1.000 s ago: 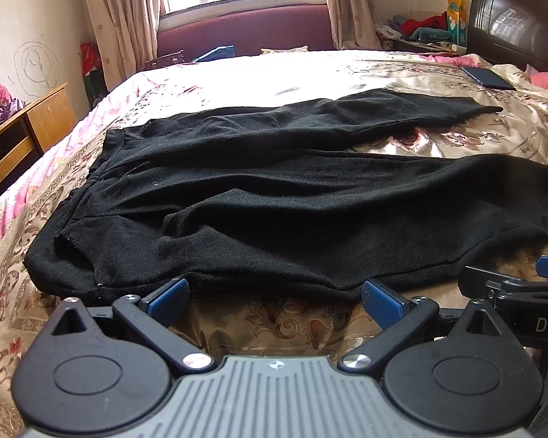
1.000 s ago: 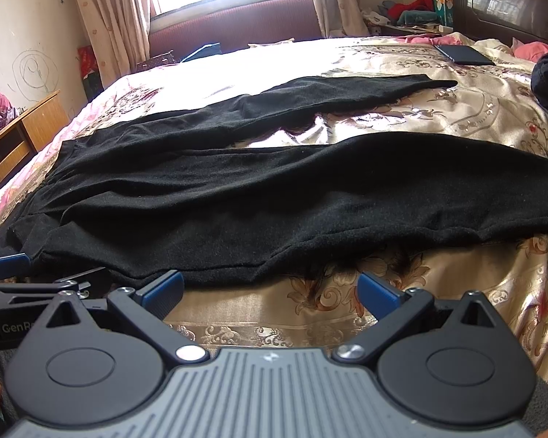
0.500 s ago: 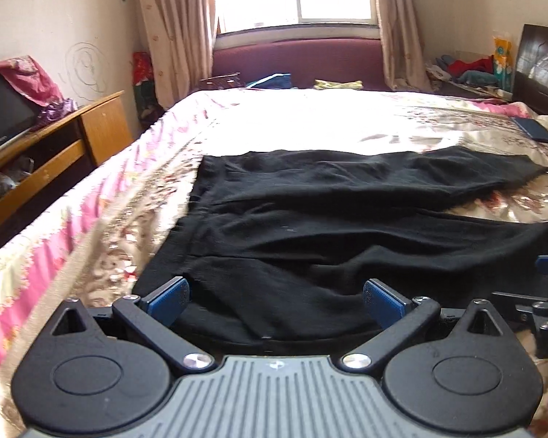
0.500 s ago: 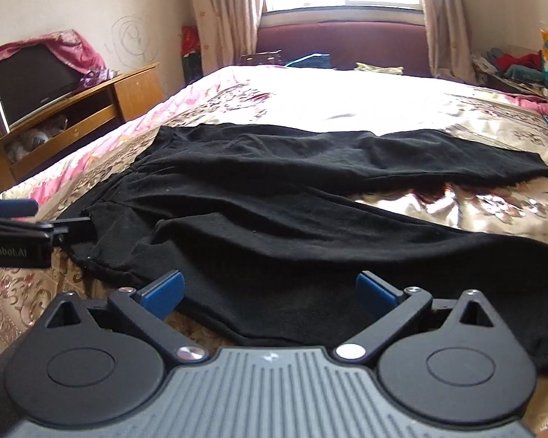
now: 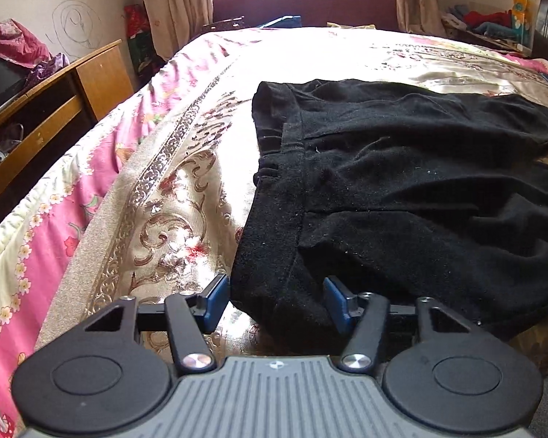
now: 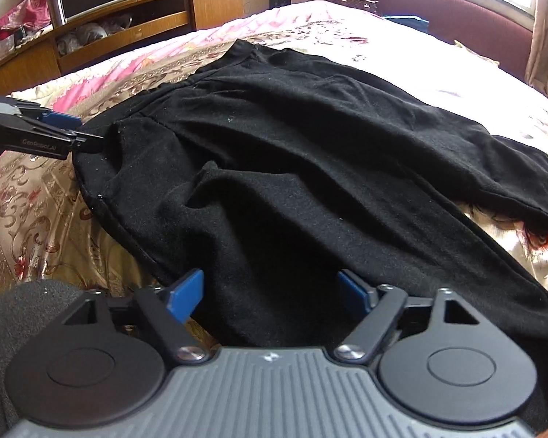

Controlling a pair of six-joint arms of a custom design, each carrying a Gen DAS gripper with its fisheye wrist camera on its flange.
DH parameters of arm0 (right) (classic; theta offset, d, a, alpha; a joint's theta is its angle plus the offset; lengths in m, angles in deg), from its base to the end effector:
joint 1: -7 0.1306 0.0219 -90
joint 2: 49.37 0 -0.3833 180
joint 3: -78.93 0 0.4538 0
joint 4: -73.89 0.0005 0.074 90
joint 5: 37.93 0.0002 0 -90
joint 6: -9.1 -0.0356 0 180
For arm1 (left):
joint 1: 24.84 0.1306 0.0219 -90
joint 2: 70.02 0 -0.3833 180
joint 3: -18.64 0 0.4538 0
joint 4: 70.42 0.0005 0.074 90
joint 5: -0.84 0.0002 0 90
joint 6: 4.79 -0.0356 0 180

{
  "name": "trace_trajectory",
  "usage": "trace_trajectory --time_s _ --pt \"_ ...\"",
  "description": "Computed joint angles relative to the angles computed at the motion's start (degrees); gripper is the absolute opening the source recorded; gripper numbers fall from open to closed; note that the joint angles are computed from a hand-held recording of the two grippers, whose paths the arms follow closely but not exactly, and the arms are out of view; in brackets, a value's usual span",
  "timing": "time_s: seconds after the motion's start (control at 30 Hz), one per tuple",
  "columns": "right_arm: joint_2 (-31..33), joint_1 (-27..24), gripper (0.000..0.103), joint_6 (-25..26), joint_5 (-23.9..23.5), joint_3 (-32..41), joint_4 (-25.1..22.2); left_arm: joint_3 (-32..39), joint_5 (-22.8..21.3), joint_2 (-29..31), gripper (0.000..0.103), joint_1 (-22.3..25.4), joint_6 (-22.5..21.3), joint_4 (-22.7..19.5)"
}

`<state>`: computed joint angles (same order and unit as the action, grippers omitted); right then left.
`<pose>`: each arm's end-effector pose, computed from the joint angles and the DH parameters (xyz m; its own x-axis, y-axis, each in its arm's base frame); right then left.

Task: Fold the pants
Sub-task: 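Grasp the waistband of the black pants with the right gripper while the left gripper grasps the waistband too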

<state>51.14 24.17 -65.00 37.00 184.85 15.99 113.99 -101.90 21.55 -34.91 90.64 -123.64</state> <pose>0.5797 0.1883 0.4642 -0.6094 -0.4652 -0.6421 -0.6273 0.7782 0.0315 0.5485 -0.0899 0.4609 -0.7474 0.0390 -0.6632 -0.0416 0.9936 0.1053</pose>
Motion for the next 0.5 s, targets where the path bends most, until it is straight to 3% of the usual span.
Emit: trace_trajectory --time_s 0.03,0.13,0.2,0.27,0.3,0.33,0.5 --pt "1.12 0.19 0.056 0.3 0.18 1.4 -1.56 0.22 1.98 0.4 0.065 0.7 -0.04 -0.33" --pt "3.6 0.75 0.055 1.85 1.51 4.14 -4.62 0.57 5.79 0.82 0.062 1.89 -0.36 -0.99" --pt "4.25 1.04 0.048 3.34 2.12 5.02 -5.55 0.24 7.21 0.3 0.057 2.22 -1.63 -0.65" --pt "4.75 1.27 0.022 4.33 2.16 6.23 -7.14 -0.5 9.05 -0.75 0.047 2.69 -2.92 0.02" --pt "4.96 1.35 0.015 4.69 2.08 6.88 -8.29 -0.79 9.89 -1.31 0.045 2.89 -3.02 0.13" --pt "5.15 1.49 0.008 5.31 2.05 7.55 -9.63 -1.37 11.11 -2.12 0.035 3.16 -3.42 0.6" --pt "4.47 1.33 0.011 8.56 0.02 8.17 -13.47 -2.94 15.21 -4.06 0.034 4.49 -4.76 0.3"
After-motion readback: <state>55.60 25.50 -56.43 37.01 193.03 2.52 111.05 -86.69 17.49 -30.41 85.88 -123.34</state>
